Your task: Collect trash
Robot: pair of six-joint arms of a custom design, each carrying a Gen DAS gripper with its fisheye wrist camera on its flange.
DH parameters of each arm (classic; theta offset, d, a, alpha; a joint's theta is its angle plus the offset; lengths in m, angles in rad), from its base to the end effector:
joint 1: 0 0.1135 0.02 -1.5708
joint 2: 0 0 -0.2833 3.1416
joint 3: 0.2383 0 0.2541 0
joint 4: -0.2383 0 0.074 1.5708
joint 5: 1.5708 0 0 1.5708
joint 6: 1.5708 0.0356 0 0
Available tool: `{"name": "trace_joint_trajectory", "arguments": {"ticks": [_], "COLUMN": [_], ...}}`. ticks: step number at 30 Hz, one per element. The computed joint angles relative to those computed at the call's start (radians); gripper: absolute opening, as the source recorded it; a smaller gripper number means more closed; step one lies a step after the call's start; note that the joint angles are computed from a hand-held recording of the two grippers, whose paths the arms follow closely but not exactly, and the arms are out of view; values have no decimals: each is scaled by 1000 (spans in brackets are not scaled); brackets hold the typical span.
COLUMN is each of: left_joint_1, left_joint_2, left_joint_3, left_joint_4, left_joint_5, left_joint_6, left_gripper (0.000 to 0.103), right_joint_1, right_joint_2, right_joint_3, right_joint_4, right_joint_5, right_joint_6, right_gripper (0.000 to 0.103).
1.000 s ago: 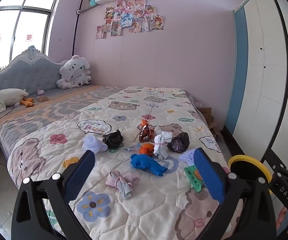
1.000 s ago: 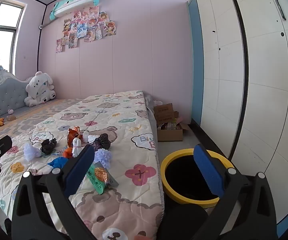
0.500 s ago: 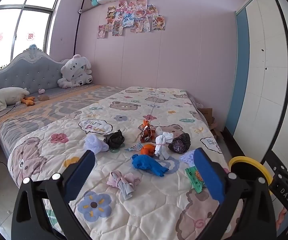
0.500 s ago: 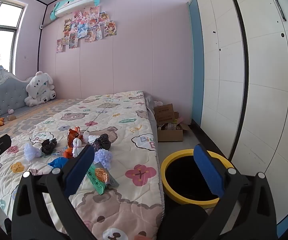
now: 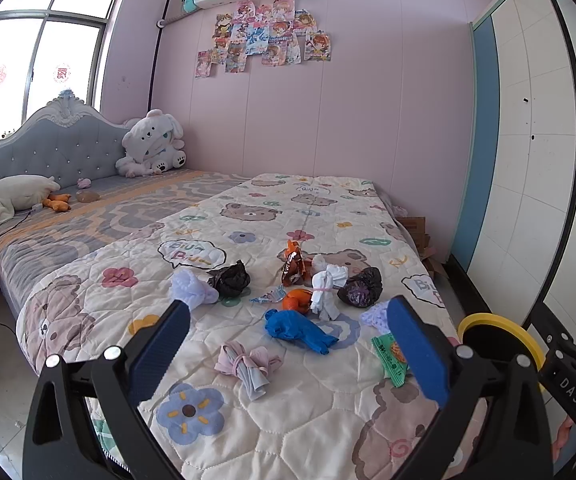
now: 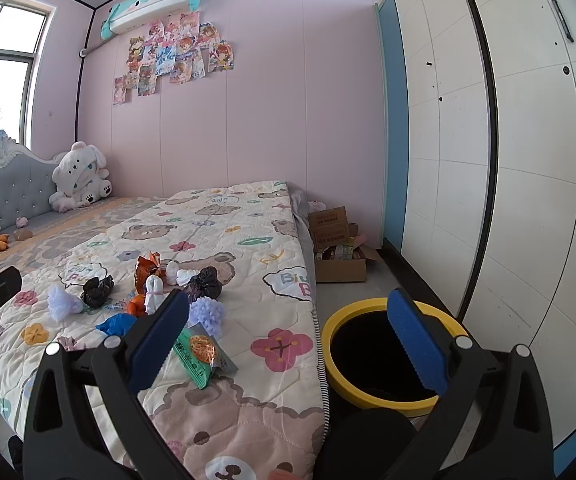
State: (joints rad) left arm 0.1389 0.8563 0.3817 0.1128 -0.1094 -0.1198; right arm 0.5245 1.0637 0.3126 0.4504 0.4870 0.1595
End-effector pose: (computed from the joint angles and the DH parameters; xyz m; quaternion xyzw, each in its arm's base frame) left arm 0.1814 0.0293 0.2293 -0.1368 0.8107 0.0504 0.5670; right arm 0.1854 0.0880 0.2052 -0.0011 0.7943 0.0102 0.6075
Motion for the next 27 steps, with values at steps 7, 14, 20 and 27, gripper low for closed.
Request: {"name": "trace_joint_trajectory", "arguments": {"ticks": [7,14,20,27], "left_joint_1": [1,3,16,20], "left_joint_2": [0,2,1,5], "left_joint_3": [-2,6,-5,-3], "left_joint_4": [2,-7,0,-1], "left_joint_5": [2,4,15,21], "left_joint_6": [2,-1,0,0], "left_gripper": [95,95,95,95], "right_joint_1": [4,3,0,3], "right_joint_2": [-6,-6,-2,-2], "right_joint_3": [3,3,3,4], "right_joint_4": [-10,-10,-7,-8], "right_joint_5": [4,5,-1,5], "right_joint_6": [1,1,0,-1], "right_gripper": [95,95,95,95]}}
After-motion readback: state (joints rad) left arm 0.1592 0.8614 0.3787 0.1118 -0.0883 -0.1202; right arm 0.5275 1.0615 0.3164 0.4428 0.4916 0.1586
